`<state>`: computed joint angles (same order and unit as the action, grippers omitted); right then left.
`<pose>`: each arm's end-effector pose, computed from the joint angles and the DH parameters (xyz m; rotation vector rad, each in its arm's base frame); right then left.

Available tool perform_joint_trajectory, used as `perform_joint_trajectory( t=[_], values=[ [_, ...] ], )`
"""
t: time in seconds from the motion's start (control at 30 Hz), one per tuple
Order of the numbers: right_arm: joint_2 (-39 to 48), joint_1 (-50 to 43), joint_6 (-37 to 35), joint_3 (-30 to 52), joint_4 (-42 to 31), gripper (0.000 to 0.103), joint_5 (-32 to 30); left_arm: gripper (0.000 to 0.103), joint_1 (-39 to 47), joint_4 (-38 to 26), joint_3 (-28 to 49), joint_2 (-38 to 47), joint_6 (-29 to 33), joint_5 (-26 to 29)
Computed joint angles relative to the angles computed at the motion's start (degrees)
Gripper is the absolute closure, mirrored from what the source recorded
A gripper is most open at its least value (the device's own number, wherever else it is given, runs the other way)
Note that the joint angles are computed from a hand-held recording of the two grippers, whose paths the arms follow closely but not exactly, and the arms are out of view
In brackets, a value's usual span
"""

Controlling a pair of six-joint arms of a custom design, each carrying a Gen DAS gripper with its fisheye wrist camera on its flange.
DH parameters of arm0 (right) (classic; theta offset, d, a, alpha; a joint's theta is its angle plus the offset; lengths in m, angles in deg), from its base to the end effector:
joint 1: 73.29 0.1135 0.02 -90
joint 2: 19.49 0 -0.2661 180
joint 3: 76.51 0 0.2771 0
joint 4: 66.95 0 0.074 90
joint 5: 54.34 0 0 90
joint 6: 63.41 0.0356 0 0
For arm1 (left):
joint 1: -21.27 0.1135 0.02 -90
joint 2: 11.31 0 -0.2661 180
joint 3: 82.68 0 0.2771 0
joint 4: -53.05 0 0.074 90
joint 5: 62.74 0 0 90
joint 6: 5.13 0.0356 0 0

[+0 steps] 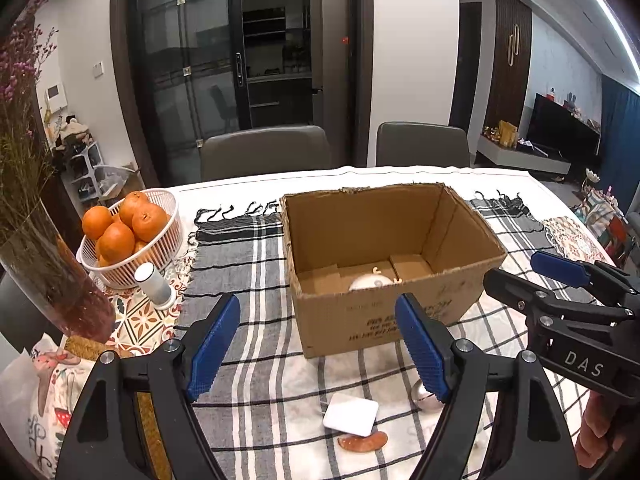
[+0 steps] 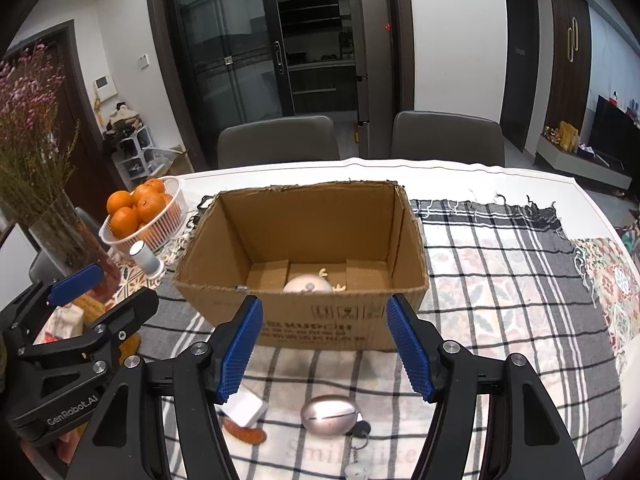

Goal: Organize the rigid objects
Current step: 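Withdraw both tools from the box toward the remaining items on the cloth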

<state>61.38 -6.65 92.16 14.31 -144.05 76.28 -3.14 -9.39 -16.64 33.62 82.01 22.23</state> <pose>0.1362 0.2570 0.3310 0.1532 2.3419 0.0816 0.1582 -0.0684 0.3289 0.3839 2.2607 -0.1466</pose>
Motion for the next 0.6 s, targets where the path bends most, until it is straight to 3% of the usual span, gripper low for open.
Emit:
perform_joint_trajectory(
  t=[0.6],
  values=[
    [-2.1,3.8,4.2,-10.2,6.3,0.033,-0.9,0.023,-2.6,-0.7,-8.9,-6.8,0.2,-0.9]
  ],
)
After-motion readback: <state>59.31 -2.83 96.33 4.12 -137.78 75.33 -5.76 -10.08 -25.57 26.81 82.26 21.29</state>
